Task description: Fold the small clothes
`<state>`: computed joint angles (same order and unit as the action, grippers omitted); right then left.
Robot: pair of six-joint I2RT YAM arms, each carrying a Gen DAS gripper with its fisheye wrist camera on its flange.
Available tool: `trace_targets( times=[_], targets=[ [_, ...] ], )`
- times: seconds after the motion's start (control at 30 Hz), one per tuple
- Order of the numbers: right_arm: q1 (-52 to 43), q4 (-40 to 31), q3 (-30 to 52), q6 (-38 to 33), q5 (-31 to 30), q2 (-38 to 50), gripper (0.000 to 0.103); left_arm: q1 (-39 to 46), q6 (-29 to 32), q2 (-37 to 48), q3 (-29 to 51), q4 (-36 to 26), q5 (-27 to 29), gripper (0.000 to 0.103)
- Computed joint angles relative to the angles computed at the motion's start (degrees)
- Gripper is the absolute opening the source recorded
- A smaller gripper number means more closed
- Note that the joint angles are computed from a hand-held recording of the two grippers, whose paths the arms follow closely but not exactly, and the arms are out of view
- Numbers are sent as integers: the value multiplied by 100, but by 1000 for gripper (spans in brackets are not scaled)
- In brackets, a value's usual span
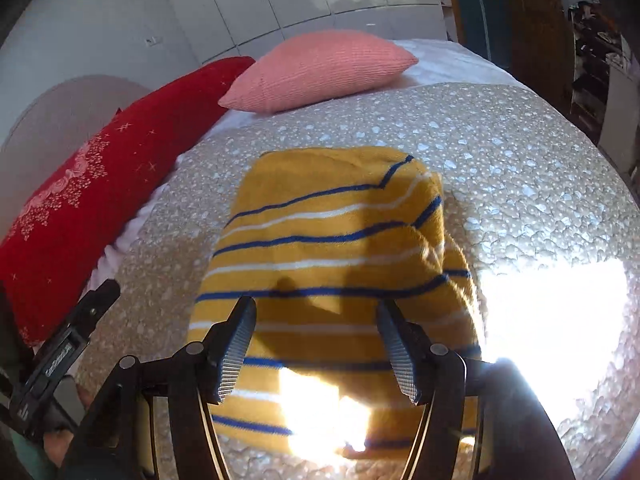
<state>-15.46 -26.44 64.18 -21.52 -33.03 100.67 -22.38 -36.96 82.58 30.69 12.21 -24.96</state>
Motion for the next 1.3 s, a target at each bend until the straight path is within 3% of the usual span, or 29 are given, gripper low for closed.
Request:
trace_targets(
  times=[0.07, 0.13, 0.23, 0.3, 0.4, 0.47, 0.5, 0.53, 0.57, 0.6, 0.63, 0.67, 0.73, 0.83, 1.1, 1.3],
  targets=[
    [20, 206, -450, -171, -24, -241, 67, 30, -64, -83, -87, 52, -62, 84],
    [283, 533, -867, -301, 394, -292, 67, -50, -76, -105, -79, 19, -314, 84],
    [486, 1111, -1455, -362, 760, -572, 67, -410, 20, -233, -166, 19, -1093, 85],
    [363, 1052, -1690, -545, 641, -918, 67, -790, -16, -337, -256, 42, -1957, 94],
    [-196, 884, -2138, -887, 240, -1675, 67, -1689, -244, -542, -342, -174, -3726, 103],
    [-687, 872, -2457, -1251, 36, -2241, 71, -2259, -561, -711, -269, -709, -4560, 103],
    [-999, 858, -2616, -1483, -103, -2537, 76, -2519, -964, -784, -122, -1298, -4843, 103],
    [-1306, 812, -2707, -1696, -274, -2742, 81, -2820, -1852, -788, 187, -2425, -5066, 103],
    [-1621, 706, -2747, -1896, -475, -2892, 84, -3052, -2935, -667, 576, -3739, -5113, 103],
    [-1959, 548, -2752, -2088, -690, -2997, 87, -3328, -4458, -343, 1124, -5452, -5031, 103],
    [-2252, 389, -2702, -2237, -871, -2992, 88, -3592, -5572, -92, 1487, -6617, -4880, 103],
    [-2526, 204, -2607, -2354, -1043, -2917, 88, -3867, -6355, 80, 1716, -7386, -4697, 103],
    [-2954, -198, -2375, -2599, -1319, -2644, 89, -4350, -7216, 283, 1986, -8198, -4427, 103],
    [-3321, -641, -2127, -2953, -1448, -2319, 89, -4884, -7206, 247, 2163, -8248, -4036, 103],
    [-4153, -1328, -2130, -4117, -1765, -2413, 92, -5204, -6126, 396, 2545, -7438, -2664, 103],
    [-4284, -908, -2502, -4559, -1499, -2532, 93, -5214, -5510, 788, 2591, -6917, -2215, 103]
  ],
)
